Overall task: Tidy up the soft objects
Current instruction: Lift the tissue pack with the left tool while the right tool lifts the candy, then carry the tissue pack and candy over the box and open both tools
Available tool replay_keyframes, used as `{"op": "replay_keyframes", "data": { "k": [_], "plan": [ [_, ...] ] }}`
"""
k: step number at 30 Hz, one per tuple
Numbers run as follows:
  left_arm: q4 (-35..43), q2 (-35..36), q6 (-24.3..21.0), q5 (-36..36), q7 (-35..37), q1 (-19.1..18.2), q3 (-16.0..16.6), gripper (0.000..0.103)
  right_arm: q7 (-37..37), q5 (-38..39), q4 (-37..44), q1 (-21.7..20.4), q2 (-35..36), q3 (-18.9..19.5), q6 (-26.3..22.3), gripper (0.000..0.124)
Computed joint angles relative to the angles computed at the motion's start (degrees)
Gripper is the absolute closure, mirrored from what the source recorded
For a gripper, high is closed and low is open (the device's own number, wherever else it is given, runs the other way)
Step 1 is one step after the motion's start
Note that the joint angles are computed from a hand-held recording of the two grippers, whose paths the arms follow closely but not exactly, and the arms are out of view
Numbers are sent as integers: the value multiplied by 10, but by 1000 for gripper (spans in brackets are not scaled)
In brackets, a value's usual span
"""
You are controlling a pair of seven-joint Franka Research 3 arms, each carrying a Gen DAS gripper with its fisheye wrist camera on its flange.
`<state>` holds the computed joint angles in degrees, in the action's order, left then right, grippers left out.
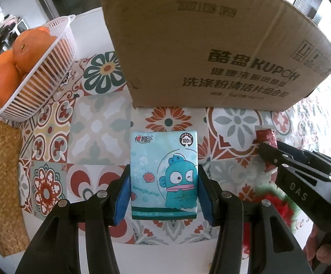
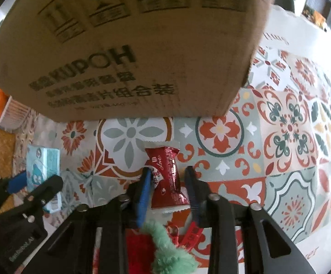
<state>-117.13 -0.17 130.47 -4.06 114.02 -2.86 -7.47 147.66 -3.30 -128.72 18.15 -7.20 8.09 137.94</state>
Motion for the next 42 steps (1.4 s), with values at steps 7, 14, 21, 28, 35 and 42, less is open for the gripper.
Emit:
{"op": "replay_keyframes", "data": {
  "k": [7, 14, 21, 28, 35, 42],
  "plan": [
    [-10, -13, 6, -14, 8, -1, 1, 52, 35, -30, 9, 7, -6, 9, -9, 100],
    [-28, -45, 16, -36, 33, -8, 5, 52, 63, -59, -5, 7, -46, 25, -12, 100],
    [-44, -81, 38, -71, 69, -19, 17, 52, 83, -82, -15, -4, -92, 42, -13, 100],
    [-47, -113, 40, -113, 99, -31, 33, 52, 92, -102, -18, -26, -145, 62, -26, 100],
    [-35, -134, 43, -155, 127, -42, 46, 52, 107, -143, 5, -48, -165, 85, -28, 100],
    [-7, -141, 46, -205, 163, -53, 60, 52, 115, -180, 34, -67, -177, 98, -23, 100]
  ]
}}
